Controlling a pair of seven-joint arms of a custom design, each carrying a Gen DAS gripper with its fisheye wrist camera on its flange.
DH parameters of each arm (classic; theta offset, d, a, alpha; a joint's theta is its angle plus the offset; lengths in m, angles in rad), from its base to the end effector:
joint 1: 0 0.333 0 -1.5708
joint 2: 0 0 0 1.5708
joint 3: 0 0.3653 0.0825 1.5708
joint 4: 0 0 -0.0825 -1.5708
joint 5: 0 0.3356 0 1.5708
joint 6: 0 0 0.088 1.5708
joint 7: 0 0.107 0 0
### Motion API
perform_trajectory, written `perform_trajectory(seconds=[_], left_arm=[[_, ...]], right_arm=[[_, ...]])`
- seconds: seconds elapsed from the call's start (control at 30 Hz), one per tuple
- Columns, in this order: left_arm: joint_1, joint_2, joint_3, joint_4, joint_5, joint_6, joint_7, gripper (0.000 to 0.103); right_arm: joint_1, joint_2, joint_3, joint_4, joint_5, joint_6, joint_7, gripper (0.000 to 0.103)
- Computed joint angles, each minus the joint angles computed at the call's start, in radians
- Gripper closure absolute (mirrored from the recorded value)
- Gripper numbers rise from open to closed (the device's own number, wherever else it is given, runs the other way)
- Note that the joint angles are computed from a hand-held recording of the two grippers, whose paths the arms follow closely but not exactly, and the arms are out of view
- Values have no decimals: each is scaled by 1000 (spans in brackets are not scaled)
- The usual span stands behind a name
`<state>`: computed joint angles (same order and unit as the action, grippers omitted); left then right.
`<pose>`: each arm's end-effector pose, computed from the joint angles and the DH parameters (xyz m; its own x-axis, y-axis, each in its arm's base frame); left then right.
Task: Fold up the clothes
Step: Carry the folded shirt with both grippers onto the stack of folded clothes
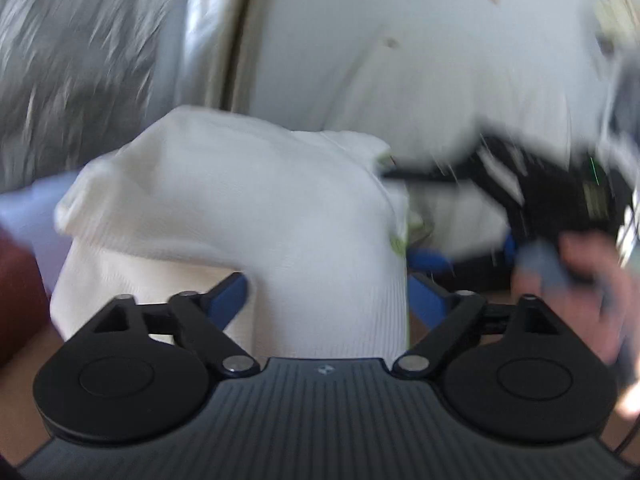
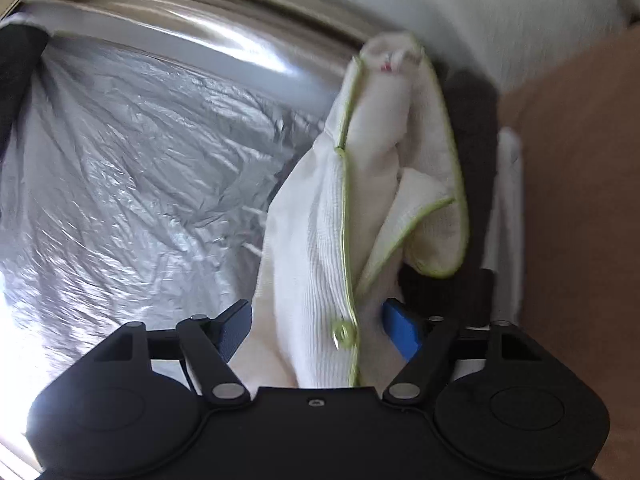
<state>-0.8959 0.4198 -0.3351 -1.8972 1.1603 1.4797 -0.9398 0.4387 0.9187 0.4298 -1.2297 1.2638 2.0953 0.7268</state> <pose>0.3024 -0.4749 0.3762 0.6910 -0.7163 0.0971 -0.1954 -0.3145 -0.9289 0.5531 0.5353 0.3432 0.3985 -0.0122 -0.9171 -0.8330 -0.4234 -0.3563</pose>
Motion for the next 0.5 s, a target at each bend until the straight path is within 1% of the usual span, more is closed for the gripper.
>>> perform_trajectory(seconds=[0.03, 0.07, 0.1, 0.13, 0.17, 0.2, 0.23, 0.27, 0.3, 0.33, 0.4, 0.43, 0.47, 0.5], left_arm=[[6, 21, 3, 20, 5, 0, 55, 13], [18, 26, 4, 20, 10, 30, 77, 11], [28, 31, 6, 20, 14, 61, 99, 6], [26, 52, 10, 51, 10, 62, 130, 6], [-3, 75, 36, 93, -3, 45, 159, 6], [1, 84, 27, 99, 3, 24, 155, 6], [-5, 87, 35, 100, -7, 11, 139, 6], [-7, 91, 40, 105, -31, -4, 119, 6], [-6, 93, 42, 110, -62, -18, 94, 10], [-3, 87, 42, 101, -89, -17, 50, 12], [0, 50, 37, 35, -90, 20, -85, 16], [-1, 32, 31, -2, -84, 34, -150, 17], [-1, 16, 25, -36, -82, 45, -214, 19], [-1, 0, 17, -69, -84, 53, -280, 22]], right_arm=[[17, 42, -7, 74, -23, -27, 46, 19], [25, 74, 5, 126, -52, -23, 89, 19], [49, 80, -18, 144, -47, 2, 118, 19], [61, 91, -20, 164, -54, 27, 147, 18], [64, 108, -11, 192, -56, 32, 169, 18], [64, 112, -1, 202, -56, 42, 168, 19], [63, 100, 10, 189, -46, 76, 136, 22], [65, 79, 18, 168, -37, 118, 87, 36], [75, 48, 19, 138, -35, 178, 10, 45], [96, 26, 11, 133, -49, 234, -58, 57], [146, 2, -13, 155, -106, 329, -152, 58], [165, 4, -15, 181, -162, 359, -138, 55], [195, 18, -52, 229, -194, 337, -54, 47], [214, 42, -69, 286, -242, 309, 44, 41]])
